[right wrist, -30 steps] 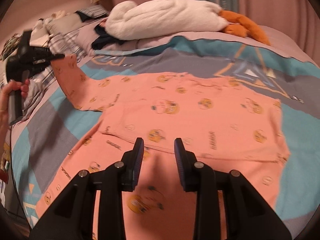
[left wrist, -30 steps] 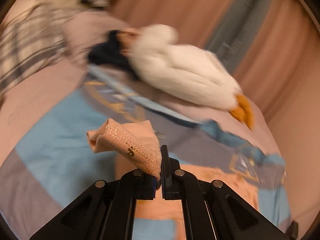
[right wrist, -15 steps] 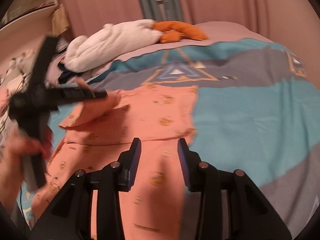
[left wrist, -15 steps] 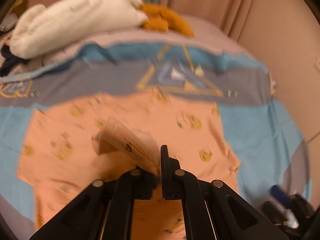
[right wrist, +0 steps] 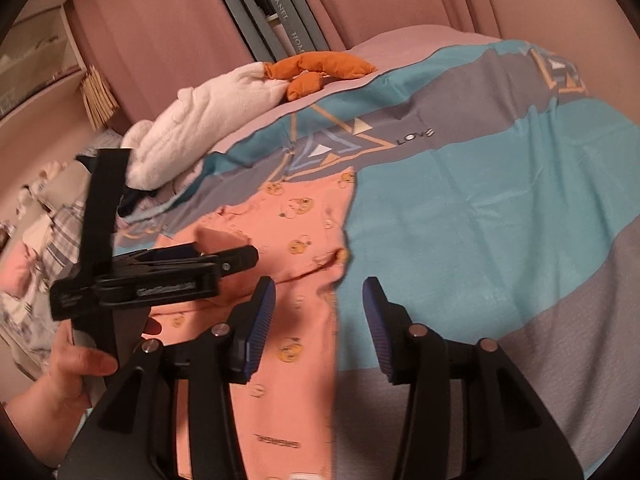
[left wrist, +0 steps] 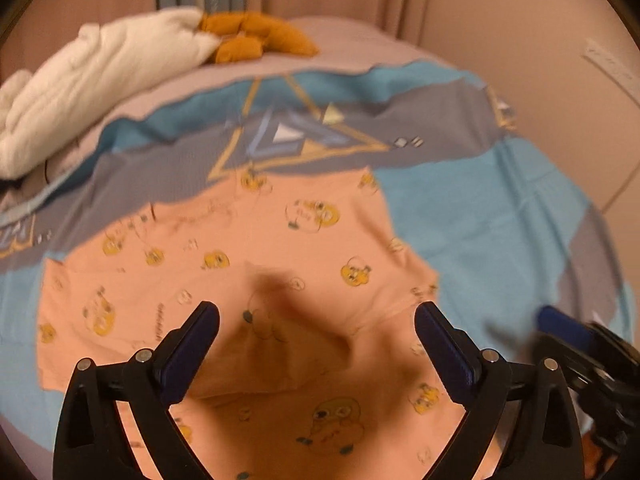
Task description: Fold small clothes
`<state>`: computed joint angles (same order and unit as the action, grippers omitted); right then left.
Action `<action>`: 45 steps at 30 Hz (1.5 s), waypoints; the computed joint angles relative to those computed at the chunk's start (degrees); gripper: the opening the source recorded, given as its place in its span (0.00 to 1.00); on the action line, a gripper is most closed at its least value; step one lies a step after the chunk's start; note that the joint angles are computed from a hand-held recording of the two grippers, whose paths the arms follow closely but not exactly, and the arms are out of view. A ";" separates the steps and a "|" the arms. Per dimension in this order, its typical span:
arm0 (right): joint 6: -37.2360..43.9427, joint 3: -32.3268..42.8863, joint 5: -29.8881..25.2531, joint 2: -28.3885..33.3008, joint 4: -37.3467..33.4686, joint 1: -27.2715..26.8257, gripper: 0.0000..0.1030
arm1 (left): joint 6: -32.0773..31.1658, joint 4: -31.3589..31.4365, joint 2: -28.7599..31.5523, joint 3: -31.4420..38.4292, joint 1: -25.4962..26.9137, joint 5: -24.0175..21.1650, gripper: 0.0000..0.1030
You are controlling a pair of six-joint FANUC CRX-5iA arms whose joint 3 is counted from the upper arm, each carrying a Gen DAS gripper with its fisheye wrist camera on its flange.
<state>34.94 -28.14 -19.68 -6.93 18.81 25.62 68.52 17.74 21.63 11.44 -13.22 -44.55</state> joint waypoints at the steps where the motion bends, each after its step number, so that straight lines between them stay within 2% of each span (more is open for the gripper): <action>1: 1.73 0.76 0.03 0.18 -2.26 0.07 0.45 | -2.35 2.13 -1.08 -1.87 0.40 1.11 0.95; 3: 3.48 1.89 -0.12 0.76 -4.12 0.38 0.45 | -4.20 3.30 -3.38 -4.58 1.35 2.42 0.95; 6: 5.71 3.49 -0.41 1.93 -5.56 0.80 0.45 | -0.46 0.42 -4.76 -5.80 2.64 4.40 0.95; 8: 13.01 6.55 -1.73 3.34 -12.43 0.58 0.49 | 0.28 1.06 -6.34 -8.45 4.60 5.08 0.95; 13: 29.51 15.90 -7.48 9.29 -29.11 -1.70 0.49 | 3.76 0.00 -9.79 -14.16 9.32 5.00 0.95; 15: 32.38 19.17 -9.07 12.13 -31.28 -2.05 0.49 | 5.62 -0.80 -10.58 -15.73 11.08 4.69 0.95; 19: 33.67 24.56 -11.61 17.35 -30.47 -1.86 0.49 | 6.51 0.70 -12.45 -19.47 14.23 5.44 0.95; 22: 28.80 29.09 -16.59 22.77 -24.56 -0.99 0.45 | 7.58 1.62 -13.91 -22.20 16.46 6.44 0.95; 24: 27.44 32.19 -20.31 25.49 -24.83 -1.36 0.27 | 7.97 2.18 -14.50 -23.54 17.81 6.70 0.95; 25: 27.85 32.81 -20.24 26.14 -25.64 -1.41 0.23 | 8.19 2.32 -14.66 -24.00 18.36 6.81 0.95; 26: 28.39 32.84 -19.85 26.23 -25.74 -1.32 0.11 | 8.30 2.63 -14.82 -24.53 19.02 6.87 0.95; 27: 29.64 33.21 -19.72 26.35 -26.31 -1.18 0.06 | 8.34 3.23 -14.73 -24.88 19.56 6.85 0.95; 34: 24.37 28.48 -11.56 20.83 -16.70 -0.39 0.06 | 6.23 6.22 -14.53 -26.67 21.29 7.85 0.95; 37: 19.41 27.23 -11.83 20.02 -10.80 -0.74 0.06 | 5.07 7.62 -14.43 -27.20 21.45 8.28 0.95; 39: 19.64 28.01 -14.40 20.70 -10.52 -1.42 0.06 | 4.66 8.14 -13.88 -26.74 21.28 8.26 0.95; 41: 17.54 28.25 -17.44 22.41 -6.56 -1.43 0.08 | 4.85 7.59 -12.74 -24.97 20.70 7.83 0.95; 43: 21.15 32.14 -23.85 25.52 -9.13 -2.04 0.10 | 4.58 7.15 -11.35 -22.64 19.90 7.12 0.95; 45: 19.01 31.18 -24.58 25.74 -6.08 -1.70 0.22 | 3.53 7.21 -9.66 -19.91 18.90 6.59 0.95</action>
<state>53.95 3.04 -44.26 18.81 12.72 23.92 72.06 24.94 11.97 -8.47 5.68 -37.96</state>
